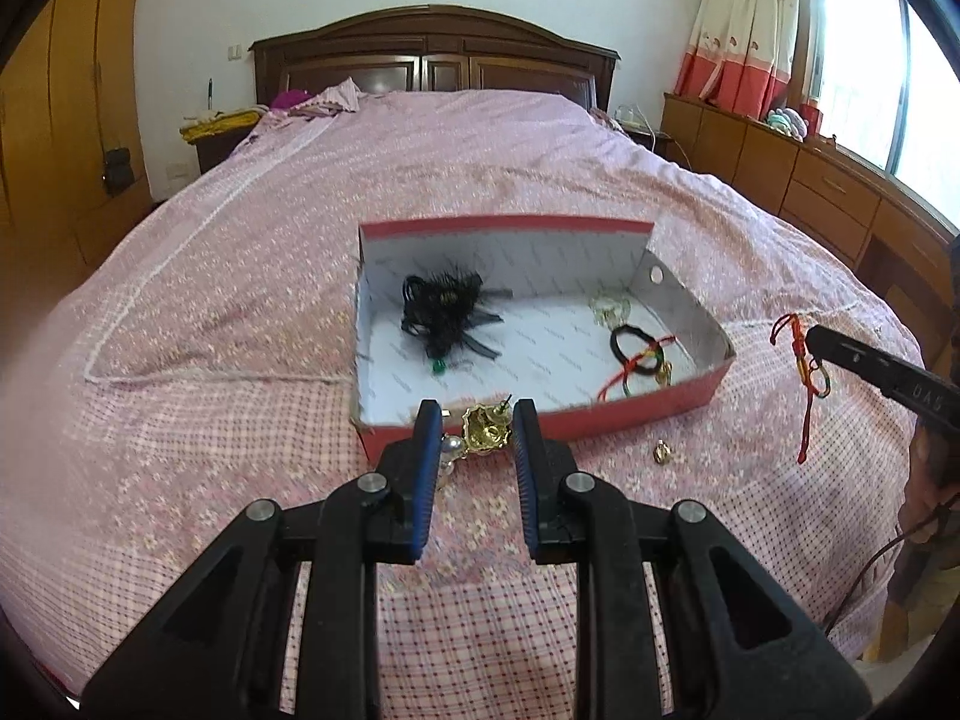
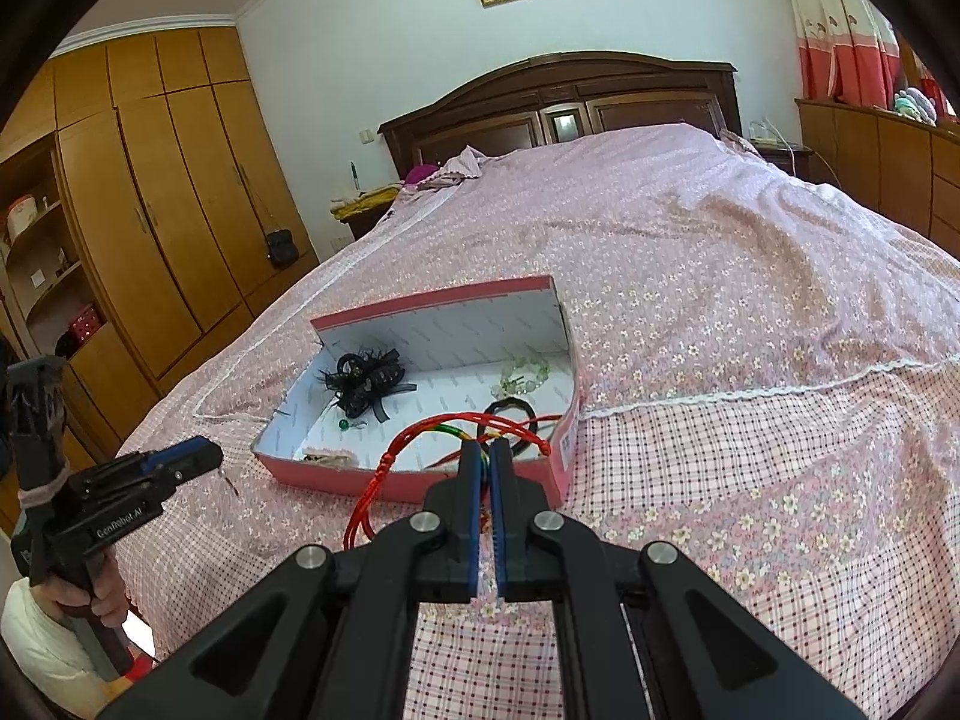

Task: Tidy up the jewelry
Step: 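Carry the gold earring and red bracelet into the shoebox and open both grippers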

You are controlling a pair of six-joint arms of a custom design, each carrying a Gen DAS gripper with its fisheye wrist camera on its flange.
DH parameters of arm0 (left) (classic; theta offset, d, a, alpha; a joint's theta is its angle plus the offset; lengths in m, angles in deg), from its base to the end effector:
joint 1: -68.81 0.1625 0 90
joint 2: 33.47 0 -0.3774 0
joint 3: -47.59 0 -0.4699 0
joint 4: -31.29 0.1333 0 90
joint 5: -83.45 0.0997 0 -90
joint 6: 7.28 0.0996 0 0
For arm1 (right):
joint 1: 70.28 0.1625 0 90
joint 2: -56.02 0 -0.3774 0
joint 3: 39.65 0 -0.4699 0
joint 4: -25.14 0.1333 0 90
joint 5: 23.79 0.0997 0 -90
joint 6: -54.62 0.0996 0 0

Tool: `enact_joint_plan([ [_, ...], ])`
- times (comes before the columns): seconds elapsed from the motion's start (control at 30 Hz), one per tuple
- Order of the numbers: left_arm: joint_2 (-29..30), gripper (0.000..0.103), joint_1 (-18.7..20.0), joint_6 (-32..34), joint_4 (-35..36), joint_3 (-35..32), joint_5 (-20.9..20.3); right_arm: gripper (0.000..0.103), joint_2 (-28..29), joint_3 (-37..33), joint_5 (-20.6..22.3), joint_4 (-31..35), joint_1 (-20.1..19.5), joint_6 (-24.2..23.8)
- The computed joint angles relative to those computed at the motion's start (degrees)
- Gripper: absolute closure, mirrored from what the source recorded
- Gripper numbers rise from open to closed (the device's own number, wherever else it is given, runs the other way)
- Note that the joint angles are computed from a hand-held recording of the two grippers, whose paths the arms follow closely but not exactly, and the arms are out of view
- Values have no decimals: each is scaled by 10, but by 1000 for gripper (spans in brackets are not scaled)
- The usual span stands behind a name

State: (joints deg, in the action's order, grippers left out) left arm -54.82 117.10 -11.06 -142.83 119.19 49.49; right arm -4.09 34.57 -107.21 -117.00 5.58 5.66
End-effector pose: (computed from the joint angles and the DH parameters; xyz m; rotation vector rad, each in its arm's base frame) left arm -0.3483 -0.7153 -0.0520 0.3822 2.2215 -1.0826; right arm -0.0510 -0.7949 0.3586 0.8754 -2.6095 0.8909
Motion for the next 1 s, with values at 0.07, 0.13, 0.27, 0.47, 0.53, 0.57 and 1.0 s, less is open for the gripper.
enact_joint_plan([
  [0.07,0,88,1,6,-5,-4,0,99,4,-6,0,2,2,0],
  [0.13,-1,87,2,8,-5,-8,-1,99,7,-10,0,3,3,0],
  [0.27,3,87,4,21,-9,-21,2,99,17,-25,2,7,8,0],
  [0.47,13,87,10,44,-11,-49,3,99,37,-50,4,12,14,-3],
  [0.53,17,87,12,50,-11,-58,3,99,44,-60,5,14,17,-4],
  [0.57,18,87,13,51,-11,-61,4,99,48,-65,5,16,18,-3],
  [1.0,64,87,35,74,23,-152,-13,99,112,-144,3,33,34,-6],
])
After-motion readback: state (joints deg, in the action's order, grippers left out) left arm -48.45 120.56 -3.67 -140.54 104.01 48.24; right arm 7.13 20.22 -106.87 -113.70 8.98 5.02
